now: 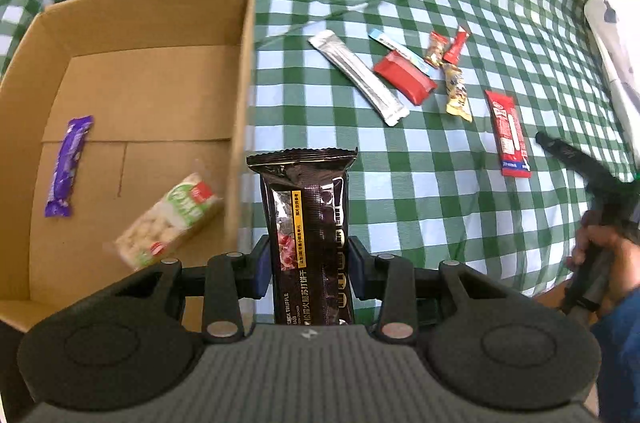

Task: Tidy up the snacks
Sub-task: 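Grasp the dark chocolate bar with the left tool while the right tool grasps the red wafer pack, then carry the chocolate bar and red wafer pack over the box with both tools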

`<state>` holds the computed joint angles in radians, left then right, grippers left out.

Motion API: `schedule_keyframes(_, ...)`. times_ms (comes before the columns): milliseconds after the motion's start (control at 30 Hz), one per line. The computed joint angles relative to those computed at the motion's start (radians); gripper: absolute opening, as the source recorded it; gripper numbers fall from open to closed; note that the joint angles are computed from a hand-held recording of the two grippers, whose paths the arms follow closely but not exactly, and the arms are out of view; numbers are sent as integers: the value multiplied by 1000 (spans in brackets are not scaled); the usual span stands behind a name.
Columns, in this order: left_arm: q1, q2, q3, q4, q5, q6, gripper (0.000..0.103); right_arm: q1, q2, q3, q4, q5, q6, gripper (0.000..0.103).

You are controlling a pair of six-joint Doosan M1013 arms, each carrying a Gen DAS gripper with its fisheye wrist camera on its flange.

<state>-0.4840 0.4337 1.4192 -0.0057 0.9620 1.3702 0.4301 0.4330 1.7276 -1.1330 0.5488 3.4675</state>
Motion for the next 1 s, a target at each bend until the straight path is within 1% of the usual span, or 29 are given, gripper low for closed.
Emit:
schedule_keyframes(33,4,-3,2,-1,1,-3,43,2,16,-15,53,43,-17,25)
schedule_keyframes(67,8,-7,3,-1,-1,-7,43,0,27,-27,99,66,-44,60)
schedule_keyframes(100,11,-8,5,0,-7,-4,43,-3,39,-36,125,83,-60,73)
schedule_keyframes(133,12,-6,4,7,-12,-7,43,-4,52,-43,115,102,-56,81)
schedule_keyframes(167,13,-8,2,15,-14,-11,43,-8,63,-49,109,105,-68,80)
schedule_keyframes(200,14,-8,-1,22,-15,-15,43,-20,73,-56,130,89,-108,80)
schedule_keyframes(267,15,1,-14,25,-8,-23,43,-42,94,-77,188,74,-175,83)
schedule_keyframes(333,16,12,-28,17,-1,-18,43,-65,119,-102,264,59,-261,83)
schedule_keyframes(367,16,14,-32,18,-2,-16,43,-70,131,-112,289,59,-296,88)
schedule_keyframes(400,16,18,-35,18,-4,-15,43,-67,143,-118,263,64,-307,86)
schedule_keyframes(433,16,19,-37,14,-7,-10,43,-57,155,-130,229,90,-352,67)
schedule_keyframes(467,16,18,-37,8,-8,-4,43,-48,155,-124,177,76,-360,49)
schedule_keyframes(500,17,16,-36,3,-9,1,43,-41,152,-123,173,67,-378,47)
schedule_keyframes(533,18,12,-33,-3,-12,9,43,-39,145,-122,213,50,-416,42)
schedule_keyframes(567,19,4,-26,-10,-18,16,43,-33,135,-114,221,38,-411,32)
schedule_keyframes(600,21,-6,-16,-14,-27,26,43,-23,122,-103,203,37,-371,31)
schedule_keyframes(667,27,-34,11,-13,-49,41,43,7,76,-60,125,20,-207,31)
schedule_keyframes(700,32,-50,27,-11,-60,46,43,25,53,-36,62,8,-121,31)
schedule_keyframes(733,37,-66,42,-8,-66,50,43,49,28,-12,-9,1,-38,31)
schedule_keyframes(800,53,-101,78,-3,-78,51,42,102,-16,18,-96,-2,67,31)
schedule_keyframes(867,70,-140,119,6,-89,48,43,152,-51,36,-160,-22,143,31)
schedule_keyframes(967,100,-206,196,32,-118,37,43,232,-78,26,-212,-52,173,31)
schedule_keyframes(1000,109,-229,224,46,-130,30,43,253,-81,15,-209,-68,166,31)
